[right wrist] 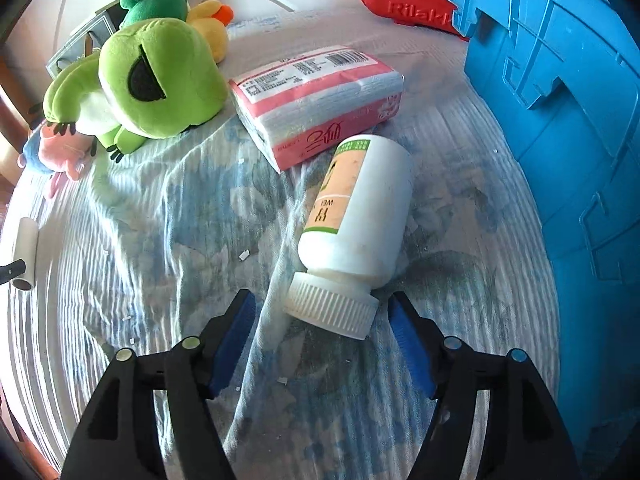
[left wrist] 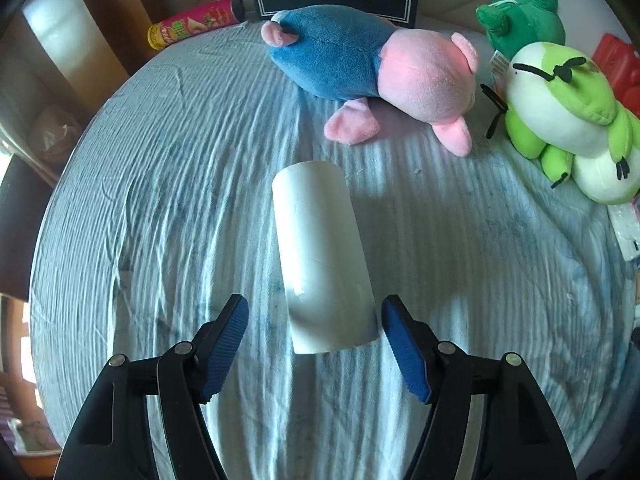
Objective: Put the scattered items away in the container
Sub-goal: 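Lift the tape roll with the left tool while the right tool lifts the pill bottle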
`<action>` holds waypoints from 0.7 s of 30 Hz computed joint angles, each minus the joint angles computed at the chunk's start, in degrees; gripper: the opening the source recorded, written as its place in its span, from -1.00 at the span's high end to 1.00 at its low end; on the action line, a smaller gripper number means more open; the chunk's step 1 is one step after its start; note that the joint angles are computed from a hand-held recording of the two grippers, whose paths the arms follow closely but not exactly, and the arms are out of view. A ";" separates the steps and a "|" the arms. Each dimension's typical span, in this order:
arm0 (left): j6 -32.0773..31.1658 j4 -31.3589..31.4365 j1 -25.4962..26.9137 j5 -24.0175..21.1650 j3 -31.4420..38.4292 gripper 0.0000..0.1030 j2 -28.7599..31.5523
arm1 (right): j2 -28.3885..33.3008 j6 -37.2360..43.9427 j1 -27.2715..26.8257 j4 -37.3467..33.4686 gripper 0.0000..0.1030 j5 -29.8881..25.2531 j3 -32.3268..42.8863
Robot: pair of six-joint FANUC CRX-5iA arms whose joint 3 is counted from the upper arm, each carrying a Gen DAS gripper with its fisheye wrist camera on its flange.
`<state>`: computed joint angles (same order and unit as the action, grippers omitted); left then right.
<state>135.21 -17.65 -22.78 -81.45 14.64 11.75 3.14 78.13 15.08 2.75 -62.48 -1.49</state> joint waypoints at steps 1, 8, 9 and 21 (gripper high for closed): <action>0.39 -0.23 0.25 -0.06 0.36 -0.44 0.05 | 0.34 -0.28 -0.21 -0.14 -0.33 0.24 0.50; 1.82 4.94 2.99 0.38 0.68 0.11 3.17 | 4.36 -6.31 -0.62 3.56 -0.33 0.77 3.62; 2.21 4.55 2.43 -0.38 1.32 0.12 3.67 | 4.65 -6.46 -0.69 3.72 -0.33 0.88 3.93; 1.29 1.95 -0.77 -3.69 4.79 0.13 4.28 | 5.35 -1.77 -2.11 0.39 -0.02 0.66 4.38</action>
<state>136.50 -15.70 -23.54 -85.14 19.43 16.04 8.49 76.35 12.97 3.14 -61.82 2.89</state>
